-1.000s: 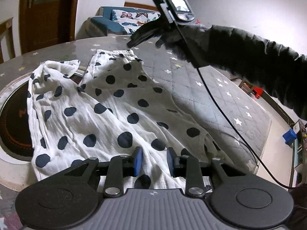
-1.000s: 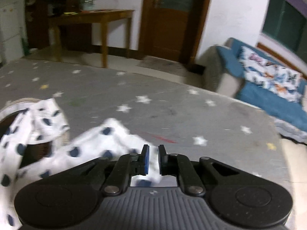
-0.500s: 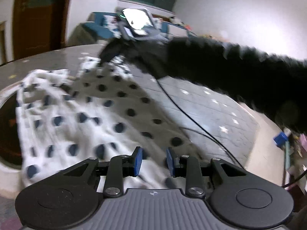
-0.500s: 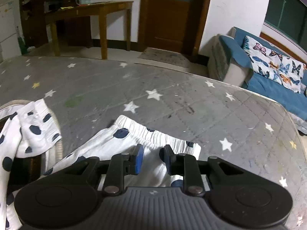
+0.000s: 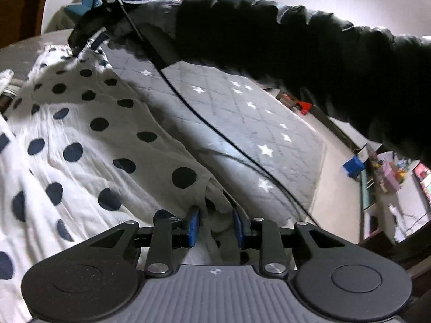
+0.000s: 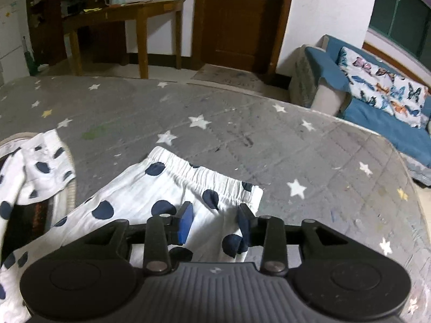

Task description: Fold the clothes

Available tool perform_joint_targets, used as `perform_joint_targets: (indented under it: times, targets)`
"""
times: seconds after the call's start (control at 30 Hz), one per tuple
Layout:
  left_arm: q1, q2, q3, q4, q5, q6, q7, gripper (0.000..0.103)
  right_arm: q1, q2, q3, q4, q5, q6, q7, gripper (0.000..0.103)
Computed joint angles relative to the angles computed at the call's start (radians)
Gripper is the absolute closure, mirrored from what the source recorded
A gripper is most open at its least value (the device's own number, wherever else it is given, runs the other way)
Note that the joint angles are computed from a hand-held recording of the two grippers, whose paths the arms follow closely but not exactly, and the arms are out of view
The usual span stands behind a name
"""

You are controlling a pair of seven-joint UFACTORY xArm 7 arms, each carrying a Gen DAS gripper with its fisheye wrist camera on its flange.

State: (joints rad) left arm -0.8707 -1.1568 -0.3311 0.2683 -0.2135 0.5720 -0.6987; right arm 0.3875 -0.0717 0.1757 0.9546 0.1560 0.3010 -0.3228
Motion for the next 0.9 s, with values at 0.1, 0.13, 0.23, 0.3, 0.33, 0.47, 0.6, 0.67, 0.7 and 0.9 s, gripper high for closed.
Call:
perform_joint_targets:
  times: [0.1, 0.13, 0.23, 0.3, 0.33, 0.47, 0.6, 0.67, 0.7, 0.9]
  targets:
    - [-0.011, 0.033, 0.015, 0.0, -0.01, -0.049, 0.013, 0.074, -0.015, 0.022, 0.002, 0.001, -0.062, -0.047, 0.049, 0.064]
    - [-0.011, 0.04, 0.018, 0.003, -0.008, -0.053, 0.017, 0.073, -0.018, 0.027, 0.002, 0.004, -0.073, -0.051, 0.059, 0.062]
    - [-0.001, 0.007, 0.016, 0.006, 0.002, -0.014, 0.013, 0.072, -0.029, 0.032, 0.003, 0.018, -0.14, -0.039, 0.114, 0.063]
    - [0.016, -0.054, 0.011, 0.003, 0.015, 0.043, 0.004, 0.072, -0.024, 0.007, 0.001, 0.007, -0.121, -0.029, 0.085, 0.063]
    - [0.027, -0.09, 0.007, 0.002, 0.023, 0.076, -0.001, 0.072, -0.021, -0.006, -0.001, 0.0, -0.108, -0.023, 0.068, 0.063]
    - [0.096, -0.249, -0.008, 0.017, 0.069, 0.245, -0.015, 0.07, -0.003, -0.057, -0.011, -0.023, -0.058, 0.0, 0.0, 0.063]
    - [0.21, -0.397, -0.026, 0.056, 0.117, 0.449, -0.029, 0.07, 0.061, -0.104, -0.033, -0.021, 0.086, 0.069, -0.127, 0.064]
    - [0.27, -0.46, -0.035, 0.077, 0.143, 0.564, -0.027, 0.07, 0.095, -0.109, -0.041, -0.001, 0.176, 0.117, -0.187, 0.065]
    - [0.298, -0.491, -0.04, 0.087, 0.153, 0.625, -0.025, 0.07, 0.106, -0.102, -0.039, 0.014, 0.21, 0.136, -0.205, 0.066]
    - [0.442, -0.617, -0.066, 0.149, 0.188, 0.916, -0.008, 0.062, 0.13, -0.008, 0.012, 0.109, 0.339, 0.194, -0.23, 0.07]
